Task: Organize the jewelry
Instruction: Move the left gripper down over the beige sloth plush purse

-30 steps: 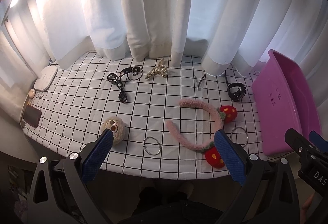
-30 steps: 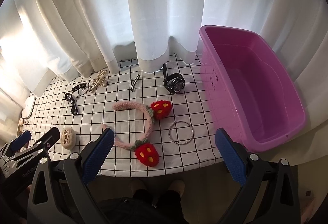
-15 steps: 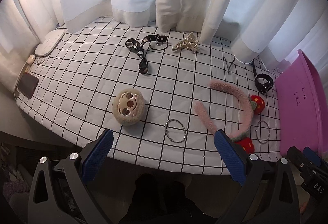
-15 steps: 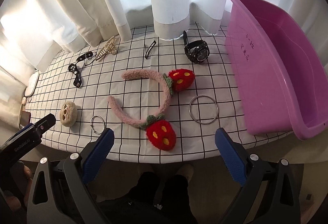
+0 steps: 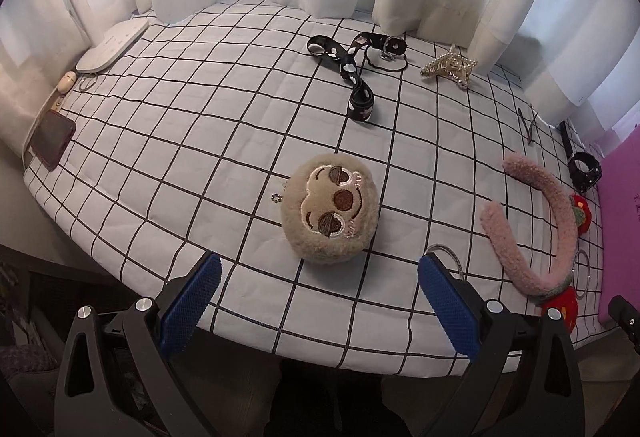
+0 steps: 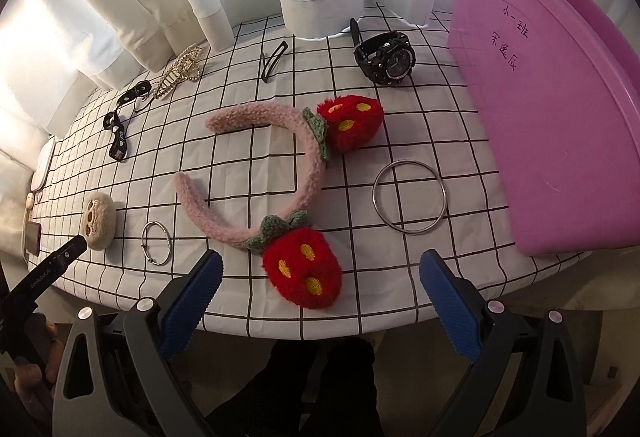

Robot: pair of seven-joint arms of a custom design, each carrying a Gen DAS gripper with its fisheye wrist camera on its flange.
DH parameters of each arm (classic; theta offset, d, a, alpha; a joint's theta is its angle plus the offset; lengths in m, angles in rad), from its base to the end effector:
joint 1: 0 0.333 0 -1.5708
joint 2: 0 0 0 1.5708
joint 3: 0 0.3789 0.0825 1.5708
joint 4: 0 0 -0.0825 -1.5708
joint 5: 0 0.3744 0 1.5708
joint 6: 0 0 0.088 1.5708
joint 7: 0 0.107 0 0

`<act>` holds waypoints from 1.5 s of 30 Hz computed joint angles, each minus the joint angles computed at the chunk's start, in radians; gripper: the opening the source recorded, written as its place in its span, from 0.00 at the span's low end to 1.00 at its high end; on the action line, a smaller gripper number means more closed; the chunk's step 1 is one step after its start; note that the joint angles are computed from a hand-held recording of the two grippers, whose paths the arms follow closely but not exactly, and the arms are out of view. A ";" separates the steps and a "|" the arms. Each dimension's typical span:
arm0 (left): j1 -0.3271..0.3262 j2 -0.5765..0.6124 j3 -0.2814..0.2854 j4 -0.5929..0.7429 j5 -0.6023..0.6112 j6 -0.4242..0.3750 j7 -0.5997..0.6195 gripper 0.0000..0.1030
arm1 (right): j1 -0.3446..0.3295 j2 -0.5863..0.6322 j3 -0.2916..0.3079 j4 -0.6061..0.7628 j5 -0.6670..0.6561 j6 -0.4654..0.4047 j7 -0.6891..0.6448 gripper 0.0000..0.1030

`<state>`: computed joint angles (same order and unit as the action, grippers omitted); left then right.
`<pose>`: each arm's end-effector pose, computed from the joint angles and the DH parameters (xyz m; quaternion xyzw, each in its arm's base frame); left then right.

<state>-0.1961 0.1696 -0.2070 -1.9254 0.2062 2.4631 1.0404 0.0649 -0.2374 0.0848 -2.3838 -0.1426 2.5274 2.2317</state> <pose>0.5831 -0.2403 0.5105 -0.6937 0.6934 -0.1562 0.1164 0.4658 0.0743 0.5189 -0.5380 0.8194 -0.1266 0.1517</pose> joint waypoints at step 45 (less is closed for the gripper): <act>-0.040 0.140 0.044 0.018 0.190 0.171 -0.074 0.95 | -0.058 0.202 -0.125 -0.063 -0.362 0.229 0.253 0.92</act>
<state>-0.2362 0.3093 -0.1634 -1.9074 0.3964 2.6337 0.9667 0.0071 -0.0354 -0.0404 -2.4464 -0.5048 2.7563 2.4842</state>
